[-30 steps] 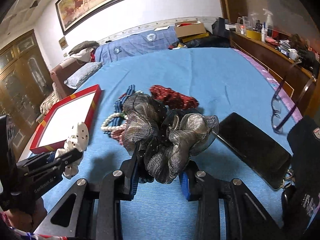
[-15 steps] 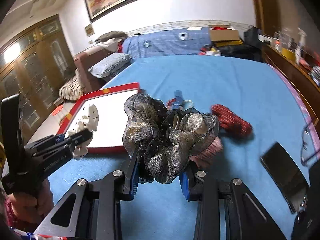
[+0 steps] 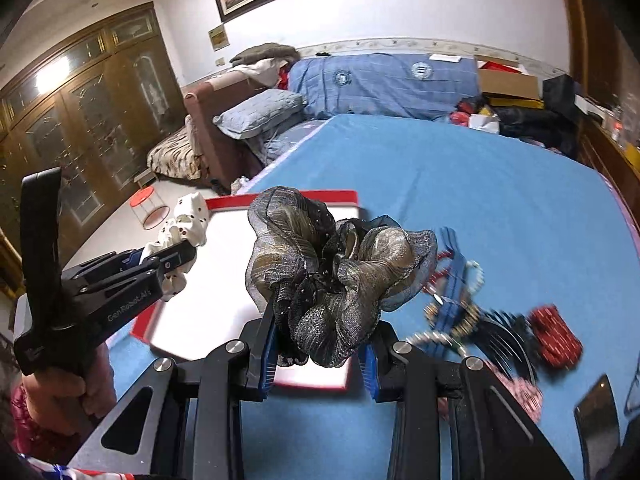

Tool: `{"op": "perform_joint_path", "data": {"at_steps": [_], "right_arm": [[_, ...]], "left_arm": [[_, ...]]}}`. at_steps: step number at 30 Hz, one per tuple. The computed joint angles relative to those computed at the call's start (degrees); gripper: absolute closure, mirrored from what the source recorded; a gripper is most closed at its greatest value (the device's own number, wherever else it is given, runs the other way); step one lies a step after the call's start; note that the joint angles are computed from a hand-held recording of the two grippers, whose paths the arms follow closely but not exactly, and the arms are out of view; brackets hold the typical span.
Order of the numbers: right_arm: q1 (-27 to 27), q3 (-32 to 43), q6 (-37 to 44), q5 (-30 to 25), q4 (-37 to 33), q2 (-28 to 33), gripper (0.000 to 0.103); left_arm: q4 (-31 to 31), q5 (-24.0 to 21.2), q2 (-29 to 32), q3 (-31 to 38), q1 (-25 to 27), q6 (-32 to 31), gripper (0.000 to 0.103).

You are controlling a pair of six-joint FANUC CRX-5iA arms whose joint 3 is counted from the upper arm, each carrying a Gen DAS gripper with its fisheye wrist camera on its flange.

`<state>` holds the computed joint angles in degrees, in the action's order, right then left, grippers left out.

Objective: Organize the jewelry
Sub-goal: 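Carry both held scrunchies over the red-rimmed white tray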

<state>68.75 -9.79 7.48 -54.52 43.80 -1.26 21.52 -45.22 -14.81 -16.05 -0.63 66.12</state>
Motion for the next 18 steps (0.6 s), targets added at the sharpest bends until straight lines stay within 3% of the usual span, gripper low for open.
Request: {"op": "perform_joint_path", "data": {"at_steps": [18], "right_arm": [[-10.93, 21.77, 17.11, 2.32, -14.63, 18.74, 0.066]], "left_arm": [[-5.92, -4.79, 16.97, 13.54, -0.12, 8.18, 0.08]]}}
